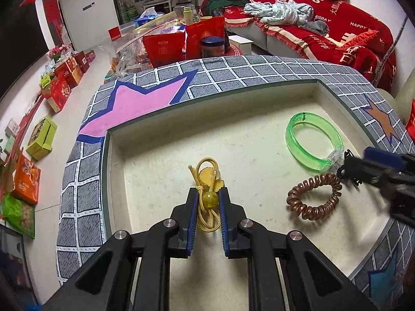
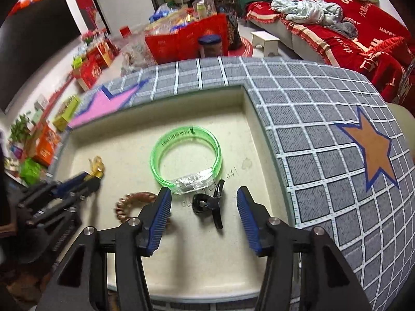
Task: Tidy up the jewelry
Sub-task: 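Carry the yellow cord and black hair clip into the tray and release both, then withdraw both tools from the tray back over the remaining jewelry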
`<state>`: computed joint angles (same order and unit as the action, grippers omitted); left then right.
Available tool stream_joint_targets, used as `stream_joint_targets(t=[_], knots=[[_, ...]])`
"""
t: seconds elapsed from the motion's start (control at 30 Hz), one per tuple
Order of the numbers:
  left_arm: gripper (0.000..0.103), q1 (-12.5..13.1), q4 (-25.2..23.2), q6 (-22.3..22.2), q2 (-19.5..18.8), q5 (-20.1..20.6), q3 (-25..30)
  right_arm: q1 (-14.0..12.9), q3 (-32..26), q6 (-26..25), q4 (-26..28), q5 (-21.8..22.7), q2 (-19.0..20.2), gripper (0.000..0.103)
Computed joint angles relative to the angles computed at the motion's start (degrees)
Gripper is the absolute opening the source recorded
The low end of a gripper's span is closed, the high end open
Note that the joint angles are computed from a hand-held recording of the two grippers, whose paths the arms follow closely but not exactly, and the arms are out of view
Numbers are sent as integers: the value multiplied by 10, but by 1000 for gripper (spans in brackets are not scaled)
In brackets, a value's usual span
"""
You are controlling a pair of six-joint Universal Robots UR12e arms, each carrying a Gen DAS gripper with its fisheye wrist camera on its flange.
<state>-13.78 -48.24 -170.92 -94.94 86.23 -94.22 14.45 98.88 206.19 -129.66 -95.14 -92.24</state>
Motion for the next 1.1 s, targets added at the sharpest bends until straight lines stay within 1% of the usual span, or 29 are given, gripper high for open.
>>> stream_joint_targets(t=[0.17,0.3,0.37,0.4,0.47,0.53,0.63,0.67,0.73,0.77,0.8,0.83,0.87,0.9,0.93,1.0,1.1], knots=[[33,-1,1,9,1,-4,-1,5,13,12,-24,-1,-23,64],[34,-4,16,16,4,-1,-5,8,24,25,-37,-3,-42,64],[75,-3,20,8,5,-4,-6,8,30,31,-41,1,-50,64],[103,-5,36,-1,8,3,-10,8,31,33,-41,2,-53,64],[103,-8,73,-1,13,16,-19,10,35,37,-42,1,-58,64],[103,-10,75,11,16,16,-17,11,37,38,-40,1,-61,64],[103,-12,87,13,20,22,-20,11,41,41,-38,5,-65,64],[103,-12,95,12,24,21,-23,11,42,41,-38,7,-67,66],[103,-11,110,13,31,20,-31,12,45,38,-37,12,-70,76],[103,-10,115,14,35,20,-36,14,48,36,-40,13,-72,83],[103,-10,117,16,40,19,-39,17,51,36,-45,10,-75,84],[103,-8,116,17,45,13,-43,20,53,38,-47,4,-77,85],[103,-5,112,17,50,5,-46,22,56,44,-48,-2,-80,89],[103,-2,107,17,55,-5,-49,23,60,49,-52,-2,-85,97],[103,1,100,17,60,-16,-51,23,65,54,-55,0,-89,101],[103,7,84,16,73,-30,-58,24,71,58,-58,5,-96,102],[103,12,69,15,92,-38,-71,28,80,60,-45,3,-110,102]])
